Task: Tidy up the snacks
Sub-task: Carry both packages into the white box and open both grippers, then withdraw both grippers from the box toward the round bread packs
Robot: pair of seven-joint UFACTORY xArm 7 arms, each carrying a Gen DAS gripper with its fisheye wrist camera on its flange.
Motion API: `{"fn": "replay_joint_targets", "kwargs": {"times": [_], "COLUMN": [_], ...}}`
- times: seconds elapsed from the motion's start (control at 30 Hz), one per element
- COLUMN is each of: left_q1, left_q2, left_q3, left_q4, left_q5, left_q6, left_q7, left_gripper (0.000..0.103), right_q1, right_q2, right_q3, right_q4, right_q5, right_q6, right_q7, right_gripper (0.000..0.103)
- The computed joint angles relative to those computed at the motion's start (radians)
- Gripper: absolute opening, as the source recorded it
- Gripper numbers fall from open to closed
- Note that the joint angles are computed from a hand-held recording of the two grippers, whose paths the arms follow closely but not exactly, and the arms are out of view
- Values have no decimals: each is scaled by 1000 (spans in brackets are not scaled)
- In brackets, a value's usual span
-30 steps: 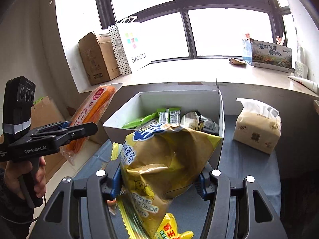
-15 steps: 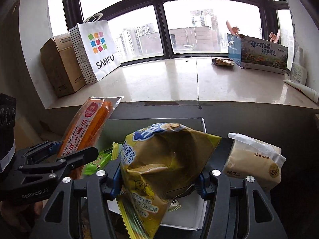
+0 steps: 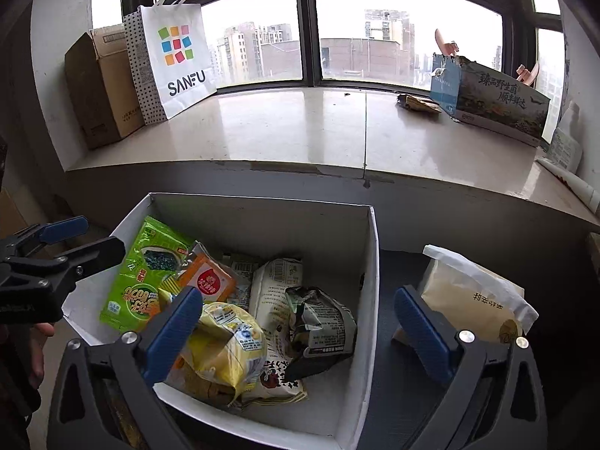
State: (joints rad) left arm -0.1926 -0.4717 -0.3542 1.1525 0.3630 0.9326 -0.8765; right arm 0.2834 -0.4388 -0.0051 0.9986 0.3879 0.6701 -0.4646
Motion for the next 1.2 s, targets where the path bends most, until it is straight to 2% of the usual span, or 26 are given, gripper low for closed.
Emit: {"fn": "replay_joint_targets", "kwargs": {"times": [0.23, 0.33, 0.53, 0.7, 0.8, 0.93, 1.07, 1.2], "left_q1": [-16, -30, -40, -61, -99, -121, -148, -168], "left_q2": [-134, -217, -361, -478, -538, -599, -635, -681], "left_q3": [3, 8, -42, -98, -119, -187, -243, -272], "left_q4": [-68, -115, -177, -238, -280, -300, -304, -316], "left_q5": [-23, -69, -133, -191, -250, -303, -331, -372], "left_q6": [2, -24, -6, 12, 11, 54, 98, 114], "left_q7": [55, 72, 89, 71, 50, -7, -40, -105], "left_gripper": [103, 103, 103, 103, 103, 103, 103, 103], "right_q1": [46, 70, 99, 103, 60, 4, -43, -58], "right_q2": [-88, -135, -324, -513, -646, -821, -951, -1027], "right_q3": [-33, -60, -85, -119, -112, -143, -162, -212], "right_q4": [-62, -84, -213, -324, -398, -487, -528, -516], "right_q5": [62, 95, 146, 128, 85, 58, 12, 1], "right_q6": [-13, 28, 48, 152, 203, 272, 341, 427], "right_q7": [-71, -105, -122, -132, -117, -70, -48, -26], "right_gripper": [103, 103, 103, 103, 103, 103, 103, 103]}}
